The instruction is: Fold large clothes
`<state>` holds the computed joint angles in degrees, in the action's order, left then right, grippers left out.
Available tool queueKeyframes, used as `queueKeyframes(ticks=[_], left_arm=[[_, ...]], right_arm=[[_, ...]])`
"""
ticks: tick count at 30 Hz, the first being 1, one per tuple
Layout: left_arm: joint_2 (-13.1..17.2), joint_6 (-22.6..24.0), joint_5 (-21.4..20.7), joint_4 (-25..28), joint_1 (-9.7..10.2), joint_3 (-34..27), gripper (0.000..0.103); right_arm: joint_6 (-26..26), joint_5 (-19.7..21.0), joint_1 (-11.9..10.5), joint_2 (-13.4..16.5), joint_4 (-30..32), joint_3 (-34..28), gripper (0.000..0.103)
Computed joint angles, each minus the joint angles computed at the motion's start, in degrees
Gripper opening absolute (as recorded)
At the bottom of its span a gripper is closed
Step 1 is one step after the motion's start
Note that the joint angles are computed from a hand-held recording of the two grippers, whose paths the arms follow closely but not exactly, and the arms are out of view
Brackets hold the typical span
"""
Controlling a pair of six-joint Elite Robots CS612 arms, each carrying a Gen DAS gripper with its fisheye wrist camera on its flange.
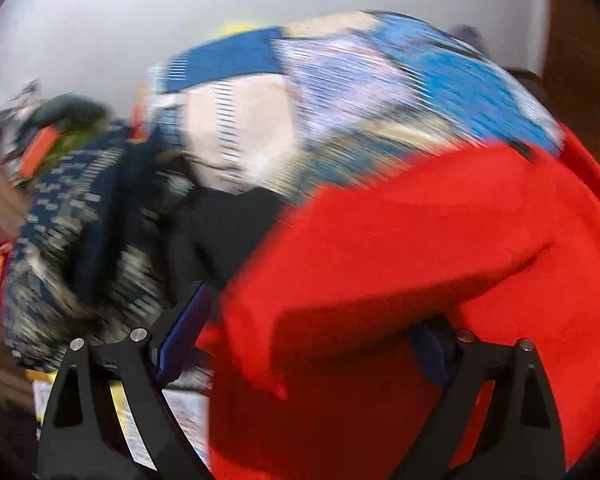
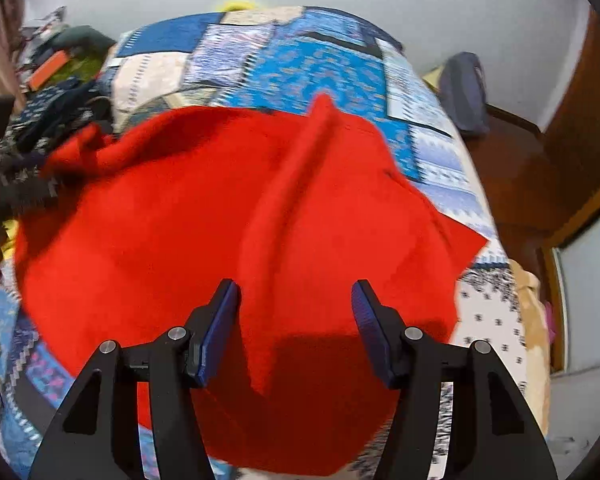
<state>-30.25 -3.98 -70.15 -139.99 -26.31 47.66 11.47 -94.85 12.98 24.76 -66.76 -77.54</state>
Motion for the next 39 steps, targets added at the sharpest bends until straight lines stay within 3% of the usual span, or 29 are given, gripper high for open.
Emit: queueKeyframes(ticks=[3, 5, 7, 12, 16, 21, 25, 28, 32, 35, 39], left_arm=[[1.3, -4.6, 5.2, 0.6, 0.77, -3.3, 0.093], [0.6, -6.0, 4.0, -0.4, 1.48, -2.7, 0.093], [-0.8, -5.9, 1.4, -1.9, 2.05, -0.3, 0.093], [-4.9, -0.7, -2.4, -6.0, 1.50, 7.7, 0.093], [-7.9, 2.4, -9.7, -7.8, 0.96, 13.5, 0.093], [-9.4, 2.0, -18.7, -7.8, 0.55, 16.5, 0.093], [-9.9, 2.0, -20.5, -7.3, -0.07, 18.9, 0.093], [-10.3, -2.1, -23.0, -7.2, 0.46, 20.9, 0.100], [-11.2, -6.4, -27.0, -8.8, 1.62, 23.5, 0.100], [-12.6, -6.9, -26.2, -10.2, 1.75, 26.2, 0.100], [-14.3, -9.0, -24.9, -11.1, 1.99, 29.0, 0.100]], right_arm=[[0.8, -7.1, 0.2, 0.9, 0.2, -1.1, 0.055], [2.2, -10.8, 0.1, 1.3, 1.3, -1.4, 0.055], [4.4, -11.8, -0.4, 1.6, 3.1, -2.0, 0.055], [10.2, -3.8, -2.5, 2.1, 4.4, -4.9, 0.055], [11.8, 2.4, -3.1, 2.1, 2.4, -6.0, 0.055], [8.0, 6.8, -1.5, 1.4, -0.8, -4.8, 0.055], [4.6, 10.0, -0.3, 1.4, -0.5, -3.7, 0.055], [2.9, 9.7, 0.7, 1.9, 1.4, -2.7, 0.060], [0.3, 4.8, 2.1, 2.3, 1.6, -3.3, 0.063], [-2.1, 2.2, 2.7, 1.9, 3.0, -2.8, 0.063], [-2.9, 2.2, 2.8, 1.7, 3.2, -3.0, 0.063]])
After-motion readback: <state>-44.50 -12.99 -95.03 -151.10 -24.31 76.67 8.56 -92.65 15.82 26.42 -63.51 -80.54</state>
